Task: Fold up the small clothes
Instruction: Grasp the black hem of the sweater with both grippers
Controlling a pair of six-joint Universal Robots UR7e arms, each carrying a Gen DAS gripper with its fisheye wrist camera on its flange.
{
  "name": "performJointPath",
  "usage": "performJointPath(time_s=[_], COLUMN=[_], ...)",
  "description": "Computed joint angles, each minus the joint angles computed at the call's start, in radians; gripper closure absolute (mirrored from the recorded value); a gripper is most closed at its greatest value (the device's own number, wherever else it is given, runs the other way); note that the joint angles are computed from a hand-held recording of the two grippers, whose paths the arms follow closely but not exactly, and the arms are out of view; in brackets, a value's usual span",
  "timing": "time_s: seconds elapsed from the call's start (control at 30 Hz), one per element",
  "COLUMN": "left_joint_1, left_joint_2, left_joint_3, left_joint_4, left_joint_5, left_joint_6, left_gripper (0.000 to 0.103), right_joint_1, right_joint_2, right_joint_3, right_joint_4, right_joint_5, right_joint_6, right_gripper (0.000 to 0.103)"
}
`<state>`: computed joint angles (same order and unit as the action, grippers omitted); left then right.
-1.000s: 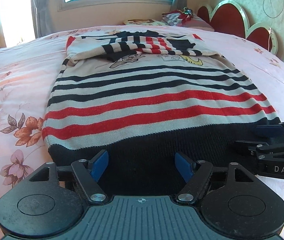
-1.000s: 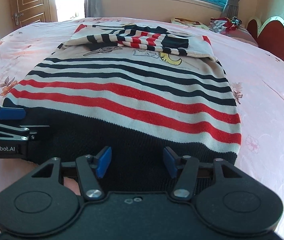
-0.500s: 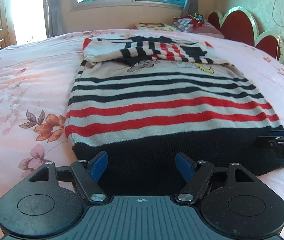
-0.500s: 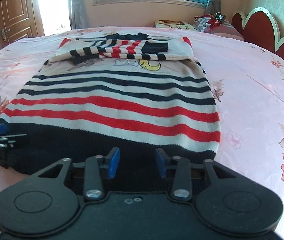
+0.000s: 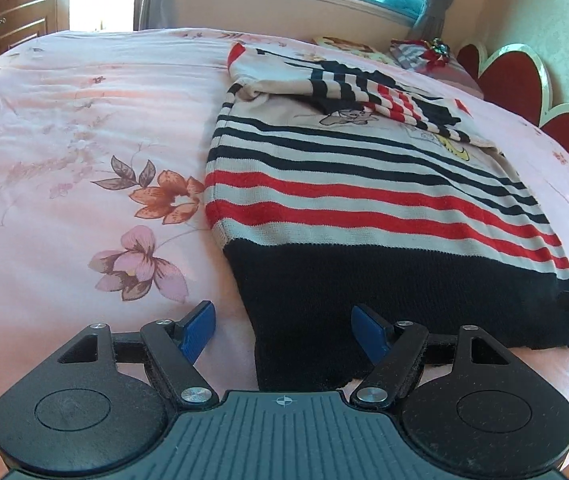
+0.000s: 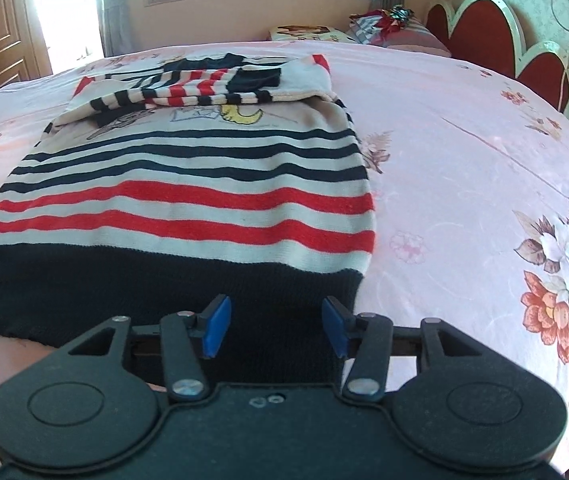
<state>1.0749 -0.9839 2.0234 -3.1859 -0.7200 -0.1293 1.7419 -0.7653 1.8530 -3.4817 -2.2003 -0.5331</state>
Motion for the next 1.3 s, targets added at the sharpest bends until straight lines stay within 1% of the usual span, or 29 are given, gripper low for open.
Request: performJointPath(time_s=[0.07, 0.1, 0.13, 0.23, 0.3, 0.33, 0.37, 0.43, 0.47, 0.5, 0.53, 0.57, 0.67, 0.77, 0.8, 0.93, 1.07, 1.17, 1.23, 1.3], left_joint_1=[0.010, 0.016, 0.021, 0.038, 0.052, 0.059, 0.064, 0.061, 0.061, 0.061, 0.062, 0.063, 0.057, 0.046, 0.045, 0.051, 0.074, 0.093, 0.108, 0.125], left_joint_2=[-0.011, -0.017, -0.022, -0.034, -0.044, -0.047, -0.046, -0.034, -0.028, -0.024, -0.018, -0.012, -0.003, 0.009, 0.015, 0.065, 0.159, 0.246, 0.322, 0.411], left_joint_3=[-0.002, -0.006, -0.010, -0.019, -0.032, -0.039, -0.046, -0.058, -0.066, -0.073, -0.083, -0.097, -0.123, -0.156, -0.174, -0.294, -0.492, -0.664, -0.809, -0.982], left_joint_4=[0.012, 0.029, 0.046, 0.069, 0.105, 0.120, 0.131, 0.136, 0.141, 0.142, 0.144, 0.155, 0.139, 0.083, 0.072, 0.028, 0.036, 0.067, 0.116, 0.187], left_joint_5=[-0.053, -0.088, -0.113, -0.166, -0.196, -0.213, -0.223, -0.219, -0.222, -0.227, -0.230, -0.234, -0.237, -0.240, -0.246, -0.258, -0.269, -0.269, -0.263, -0.255], left_joint_6=[-0.023, -0.036, -0.050, -0.091, -0.123, -0.134, -0.133, -0.112, -0.102, -0.090, -0.076, -0.063, -0.020, 0.076, 0.089, 0.166, 0.215, 0.242, 0.260, 0.260], left_gripper=[0.029, 0.039, 0.046, 0.050, 0.076, 0.078, 0.078, 0.078, 0.078, 0.080, 0.086, 0.093, 0.093, 0.093, 0.093, 0.093, 0.093, 0.093, 0.093, 0.093], right_joint_1=[-0.006, -0.010, -0.015, -0.028, -0.034, -0.038, -0.040, -0.043, -0.048, -0.054, -0.061, -0.063, -0.069, -0.060, -0.057, -0.044, -0.038, -0.039, -0.043, -0.047], right_joint_2=[-0.003, -0.005, -0.009, -0.024, -0.036, -0.044, -0.053, -0.067, -0.079, -0.091, -0.101, -0.103, -0.116, -0.112, -0.107, -0.065, 0.014, 0.105, 0.178, 0.263], right_joint_3=[0.002, 0.002, 0.004, 0.012, 0.018, 0.020, 0.023, 0.018, 0.017, 0.016, 0.015, 0.009, -0.003, -0.035, -0.052, -0.161, -0.342, -0.524, -0.666, -0.831], right_joint_4=[-0.009, -0.005, -0.002, 0.033, 0.052, 0.073, 0.093, 0.141, 0.173, 0.207, 0.238, 0.259, 0.287, 0.265, 0.258, 0.244, 0.290, 0.356, 0.410, 0.481], right_joint_5=[-0.015, -0.020, -0.020, -0.003, 0.014, 0.026, 0.035, 0.054, 0.079, 0.111, 0.145, 0.161, 0.246, 0.316, 0.335, 0.392, 0.430, 0.447, 0.459, 0.464], right_joint_6=[0.012, 0.021, 0.035, 0.090, 0.123, 0.147, 0.167, 0.205, 0.229, 0.251, 0.262, 0.269, 0.273, 0.249, 0.244, 0.205, 0.176, 0.166, 0.172, 0.179], right_gripper=[0.051, 0.050, 0.050, 0.048, 0.048, 0.048, 0.052, 0.057, 0.068, 0.082, 0.089, 0.092, 0.092, 0.093, 0.093, 0.093, 0.093, 0.093, 0.093, 0.093])
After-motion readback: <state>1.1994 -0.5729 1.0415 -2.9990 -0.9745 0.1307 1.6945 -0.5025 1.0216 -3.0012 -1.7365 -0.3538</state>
